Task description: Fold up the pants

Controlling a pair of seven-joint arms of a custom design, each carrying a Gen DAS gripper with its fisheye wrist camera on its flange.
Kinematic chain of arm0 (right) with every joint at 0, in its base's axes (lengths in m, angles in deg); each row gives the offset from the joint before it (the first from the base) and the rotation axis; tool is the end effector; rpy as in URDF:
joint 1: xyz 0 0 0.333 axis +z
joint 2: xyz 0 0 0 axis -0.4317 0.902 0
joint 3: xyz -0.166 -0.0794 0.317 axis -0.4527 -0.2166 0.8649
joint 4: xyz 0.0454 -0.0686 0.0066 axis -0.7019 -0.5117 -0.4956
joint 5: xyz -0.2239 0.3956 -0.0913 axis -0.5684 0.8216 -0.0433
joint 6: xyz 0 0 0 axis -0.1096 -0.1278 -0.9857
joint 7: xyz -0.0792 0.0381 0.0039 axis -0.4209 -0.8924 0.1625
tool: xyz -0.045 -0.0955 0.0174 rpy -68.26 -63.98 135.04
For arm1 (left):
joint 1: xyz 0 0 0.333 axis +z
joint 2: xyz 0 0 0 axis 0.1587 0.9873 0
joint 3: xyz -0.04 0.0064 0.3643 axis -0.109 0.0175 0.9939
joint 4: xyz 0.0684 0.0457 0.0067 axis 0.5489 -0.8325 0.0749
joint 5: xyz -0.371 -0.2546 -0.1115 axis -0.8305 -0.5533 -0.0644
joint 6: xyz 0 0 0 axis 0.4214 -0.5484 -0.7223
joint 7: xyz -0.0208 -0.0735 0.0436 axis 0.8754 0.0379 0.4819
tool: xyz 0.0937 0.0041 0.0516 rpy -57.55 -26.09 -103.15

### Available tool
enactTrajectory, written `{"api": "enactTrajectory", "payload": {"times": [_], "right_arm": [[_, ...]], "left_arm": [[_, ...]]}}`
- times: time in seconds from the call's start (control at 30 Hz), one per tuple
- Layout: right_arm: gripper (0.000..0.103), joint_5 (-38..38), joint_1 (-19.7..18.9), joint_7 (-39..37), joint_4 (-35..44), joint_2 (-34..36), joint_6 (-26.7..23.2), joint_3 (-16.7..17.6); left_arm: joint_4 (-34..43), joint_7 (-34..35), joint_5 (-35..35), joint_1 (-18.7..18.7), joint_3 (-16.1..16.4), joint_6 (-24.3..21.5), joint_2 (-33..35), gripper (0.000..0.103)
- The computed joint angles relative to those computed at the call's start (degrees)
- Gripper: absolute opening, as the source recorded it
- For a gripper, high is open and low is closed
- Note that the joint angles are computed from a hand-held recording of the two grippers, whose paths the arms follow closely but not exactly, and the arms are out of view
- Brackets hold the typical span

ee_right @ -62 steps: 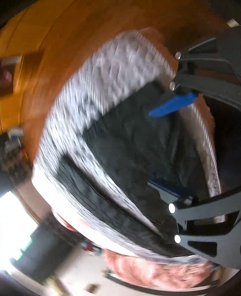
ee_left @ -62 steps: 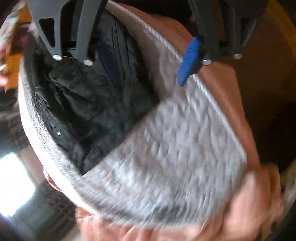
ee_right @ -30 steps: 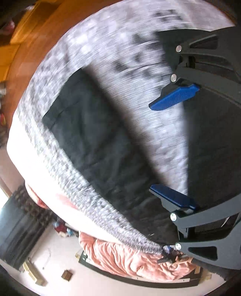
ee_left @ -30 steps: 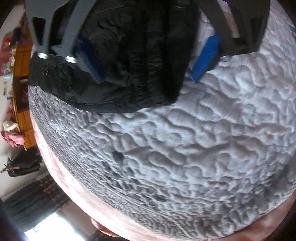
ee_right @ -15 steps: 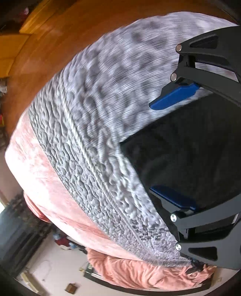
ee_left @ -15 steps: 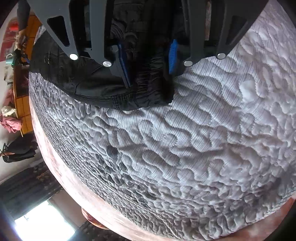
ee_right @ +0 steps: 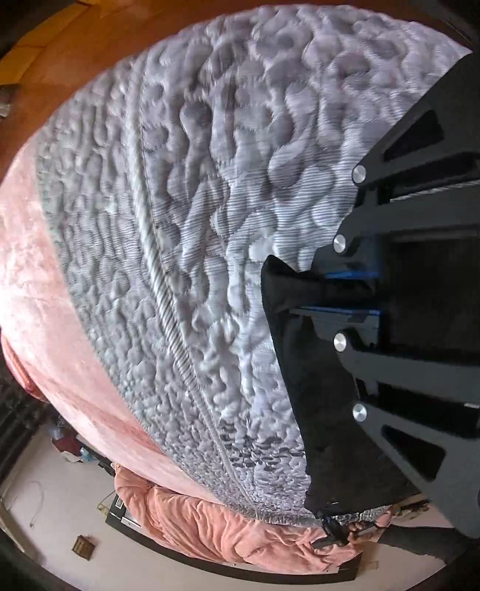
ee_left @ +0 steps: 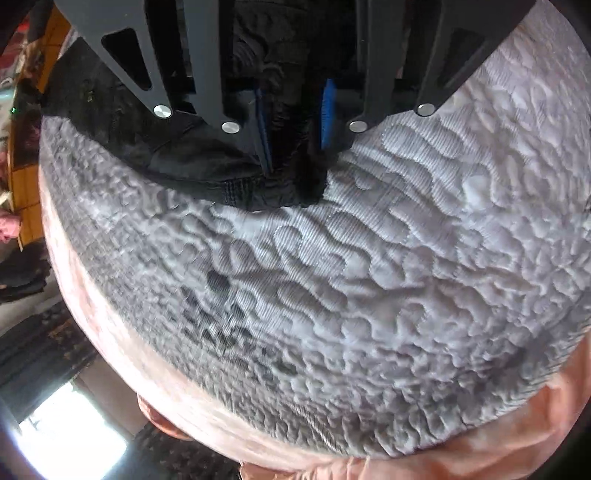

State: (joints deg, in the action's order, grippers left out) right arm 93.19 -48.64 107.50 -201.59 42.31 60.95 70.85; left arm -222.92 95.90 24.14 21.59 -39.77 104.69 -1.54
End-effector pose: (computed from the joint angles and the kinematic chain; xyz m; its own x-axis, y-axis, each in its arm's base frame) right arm 0.5720 -0.3305 0.3673 -0.1077 -0.8629 -0.4937 -0.9369 0.2542 -0.2399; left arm 0.5435 0.1533 0.4296 0.3438 -0.8825 0.3209 -0.8507 -0.4374 -0.2914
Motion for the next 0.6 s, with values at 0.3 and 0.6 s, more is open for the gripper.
{"api": "enactTrajectory", "payload": {"times": [0.3,0.6], "right_arm": [[0.007,-0.8,1.3,-0.3,-8.9,-15.9,4.0,-3.4],[0.007,-4.3,2.8,-0.8,-20.1,-33.7,8.8,-9.4]], "left_arm": [[-1.9,2.4,-3.4,-1.6,1.9,-1.0,-8.9,0.017],[-6.0,7.3,-8.2,-4.6,6.0,-3.8,-21.6,0.017]]}}
